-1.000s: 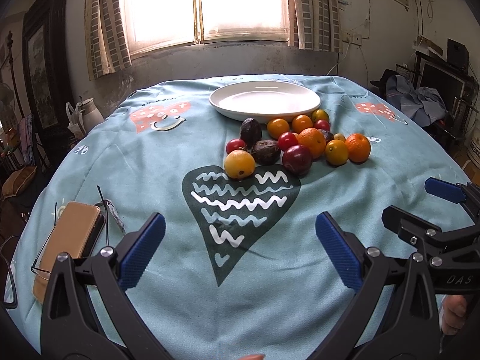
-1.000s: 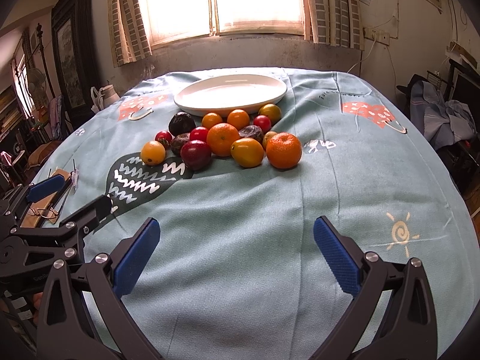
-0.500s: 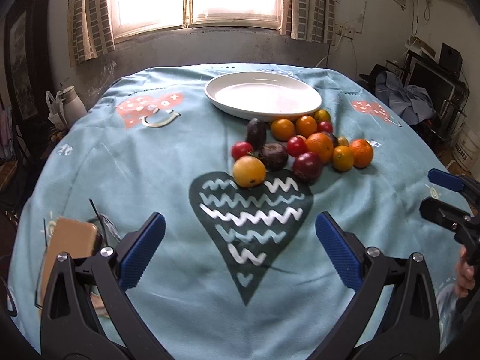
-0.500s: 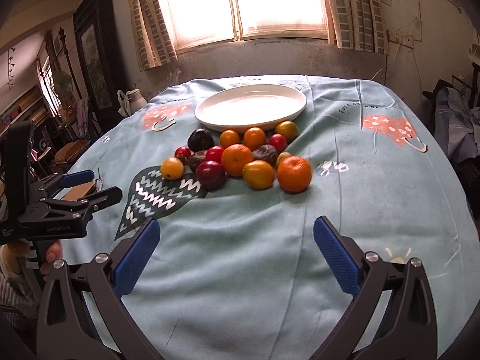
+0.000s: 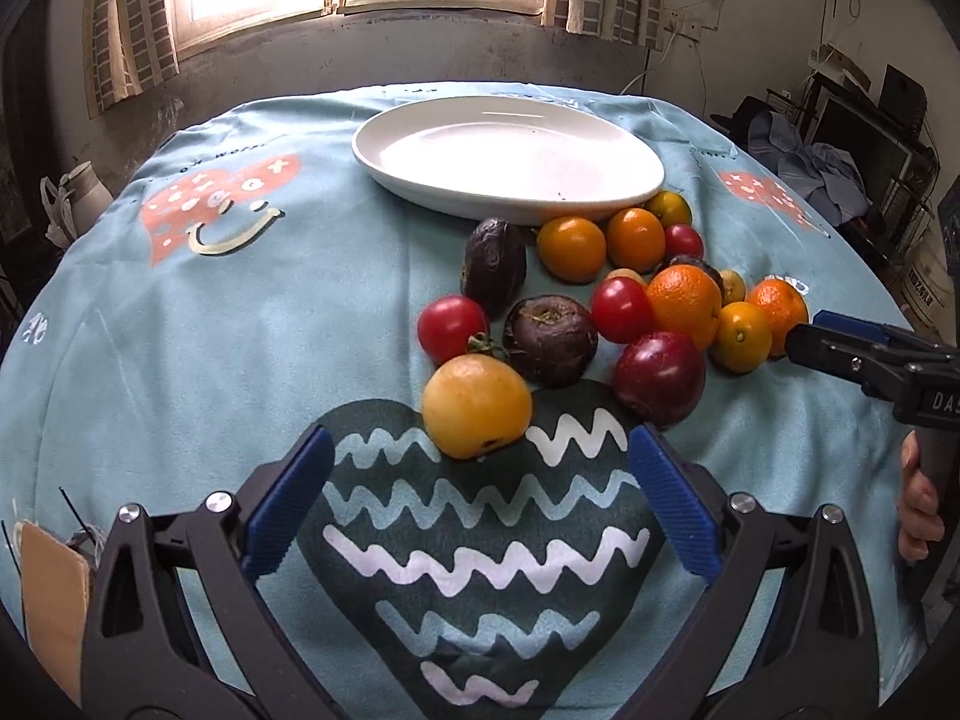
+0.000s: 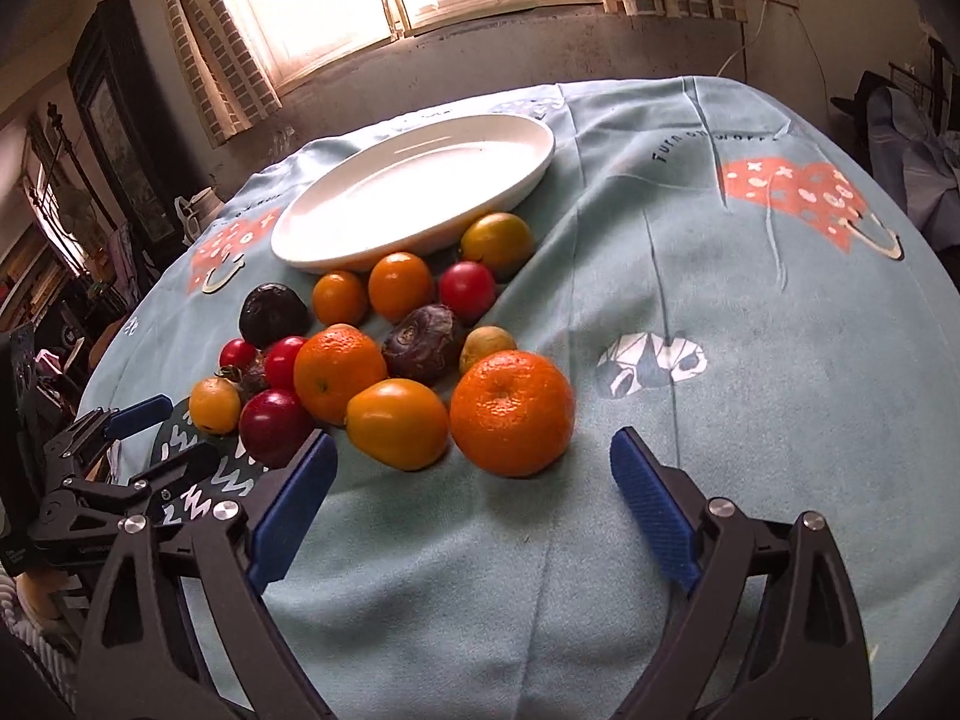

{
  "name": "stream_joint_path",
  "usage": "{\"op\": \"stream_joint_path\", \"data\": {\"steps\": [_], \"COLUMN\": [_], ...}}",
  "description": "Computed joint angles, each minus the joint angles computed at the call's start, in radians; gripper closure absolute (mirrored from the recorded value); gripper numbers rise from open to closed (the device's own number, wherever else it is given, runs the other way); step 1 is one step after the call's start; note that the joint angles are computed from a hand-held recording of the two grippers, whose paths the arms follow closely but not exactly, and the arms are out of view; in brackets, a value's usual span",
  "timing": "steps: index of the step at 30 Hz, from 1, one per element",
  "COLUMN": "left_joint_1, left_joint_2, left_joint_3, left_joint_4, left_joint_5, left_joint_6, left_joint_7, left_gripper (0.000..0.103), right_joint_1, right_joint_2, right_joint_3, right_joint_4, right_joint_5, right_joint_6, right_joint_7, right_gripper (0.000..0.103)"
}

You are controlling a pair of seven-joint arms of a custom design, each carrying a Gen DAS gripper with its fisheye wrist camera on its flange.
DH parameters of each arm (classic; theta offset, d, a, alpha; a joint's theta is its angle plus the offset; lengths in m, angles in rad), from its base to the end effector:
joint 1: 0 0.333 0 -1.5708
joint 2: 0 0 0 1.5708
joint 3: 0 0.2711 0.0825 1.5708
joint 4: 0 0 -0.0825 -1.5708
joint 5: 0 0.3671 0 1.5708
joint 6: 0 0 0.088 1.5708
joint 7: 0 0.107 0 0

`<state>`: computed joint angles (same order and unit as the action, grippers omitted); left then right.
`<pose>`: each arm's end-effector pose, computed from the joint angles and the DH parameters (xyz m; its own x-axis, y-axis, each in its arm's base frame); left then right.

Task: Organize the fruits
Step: 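Grasp the yellow round fruit with the left tool while the right tool grasps the large orange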

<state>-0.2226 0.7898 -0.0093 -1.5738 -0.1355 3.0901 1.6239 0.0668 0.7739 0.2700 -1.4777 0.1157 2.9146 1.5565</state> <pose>0.6874 -0.1495 0.2396 -0.1710 -0.9830 0.0663 -0.7452 0.0850 -0.6614 0.6965 0.1889 0.2846 0.1915 -0.9447 -0.2661 -0.8024 0.0054 -0.5967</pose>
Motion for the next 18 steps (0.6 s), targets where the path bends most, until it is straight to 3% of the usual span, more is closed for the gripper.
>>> {"op": "stream_joint_path", "data": {"steps": [2,6,11,14,18], "left_joint_1": [0.026,0.059,0.090,0.098,0.116], "left_joint_2": [0.022,0.072,0.082,0.081,0.080], "left_joint_3": [-0.032,-0.075,-0.116,-0.121,-0.143], "left_joint_4": [0.037,0.117,0.125,0.124,0.119], "left_joint_5": [-0.001,0.000,-0.018,-0.034,-0.056], "left_joint_6": [-0.023,-0.091,-0.081,-0.077,-0.075], "left_joint_7": [0.020,0.058,0.096,0.104,0.129], "left_gripper": [0.011,0.049,0.051,0.063,0.064], "right_joint_1": [0.001,0.008,-0.017,-0.019,-0.026], "right_joint_2": [0.015,0.020,0.022,0.017,0.012], "right_joint_3": [-0.001,-0.009,0.024,0.026,0.030], "right_joint_4": [0.021,0.029,0.027,0.021,0.013], "right_joint_5": [0.002,0.001,0.026,0.037,0.046], "right_joint_6": [-0.024,-0.032,-0.032,-0.027,-0.025], "right_joint_7": [0.000,-0.006,-0.046,-0.059,-0.076], "right_gripper": [0.016,0.023,0.030,0.036,0.042]}}
